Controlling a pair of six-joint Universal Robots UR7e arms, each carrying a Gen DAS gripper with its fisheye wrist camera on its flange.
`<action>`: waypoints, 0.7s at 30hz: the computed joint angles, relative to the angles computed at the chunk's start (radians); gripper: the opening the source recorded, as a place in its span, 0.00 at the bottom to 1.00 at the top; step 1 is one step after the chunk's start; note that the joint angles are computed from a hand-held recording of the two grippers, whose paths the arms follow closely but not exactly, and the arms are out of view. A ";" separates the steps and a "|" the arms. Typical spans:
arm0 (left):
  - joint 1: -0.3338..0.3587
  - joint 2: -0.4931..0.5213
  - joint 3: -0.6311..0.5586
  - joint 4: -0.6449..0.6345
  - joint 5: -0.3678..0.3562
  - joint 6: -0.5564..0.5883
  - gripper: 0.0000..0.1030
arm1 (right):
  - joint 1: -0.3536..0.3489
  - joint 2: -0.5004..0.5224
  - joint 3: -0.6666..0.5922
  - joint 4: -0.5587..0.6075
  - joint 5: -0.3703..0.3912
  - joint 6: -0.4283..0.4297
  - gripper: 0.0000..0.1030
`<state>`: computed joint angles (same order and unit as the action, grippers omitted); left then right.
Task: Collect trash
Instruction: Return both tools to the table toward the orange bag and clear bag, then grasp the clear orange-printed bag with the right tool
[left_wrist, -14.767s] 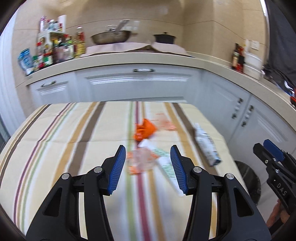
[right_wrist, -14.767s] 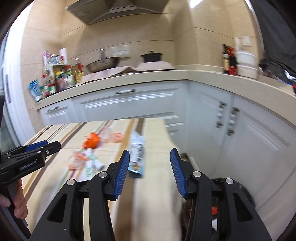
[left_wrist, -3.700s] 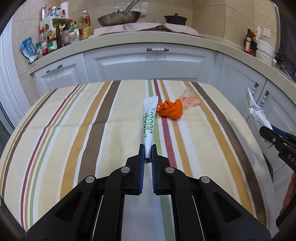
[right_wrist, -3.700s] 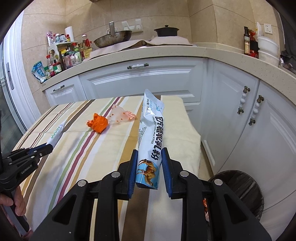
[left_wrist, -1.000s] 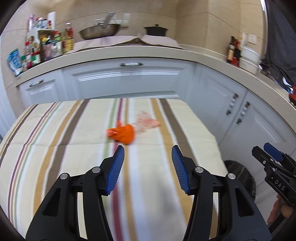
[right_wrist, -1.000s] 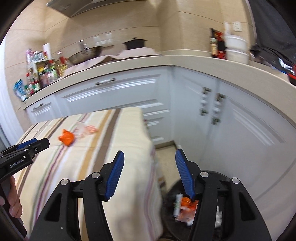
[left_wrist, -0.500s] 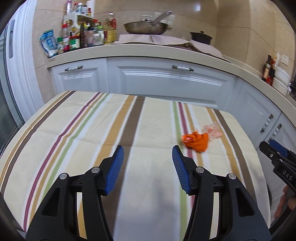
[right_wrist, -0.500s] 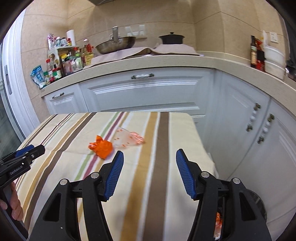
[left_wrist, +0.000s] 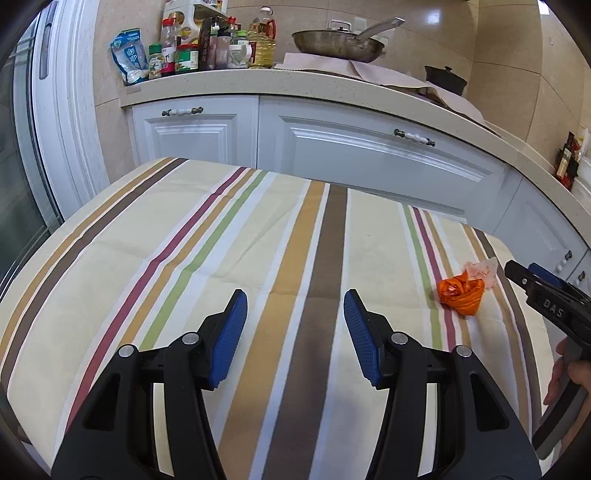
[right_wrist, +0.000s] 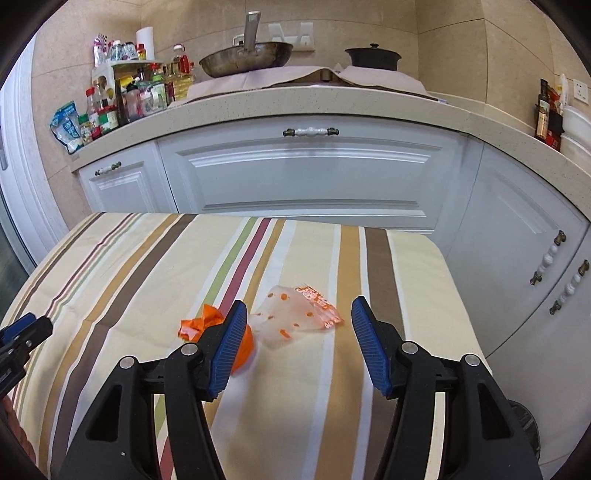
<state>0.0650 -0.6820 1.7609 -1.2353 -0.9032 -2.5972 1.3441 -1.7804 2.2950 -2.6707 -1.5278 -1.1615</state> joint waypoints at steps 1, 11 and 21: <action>0.001 -0.009 0.012 -0.006 -0.002 -0.002 0.51 | 0.010 0.014 0.000 -0.012 -0.012 0.009 0.56; 0.012 -0.048 0.071 -0.043 -0.018 -0.013 0.52 | 0.064 0.134 -0.025 -0.080 -0.129 0.069 0.50; 0.029 -0.035 0.070 -0.100 0.016 0.038 0.53 | 0.039 0.127 -0.044 -0.028 -0.130 0.062 0.26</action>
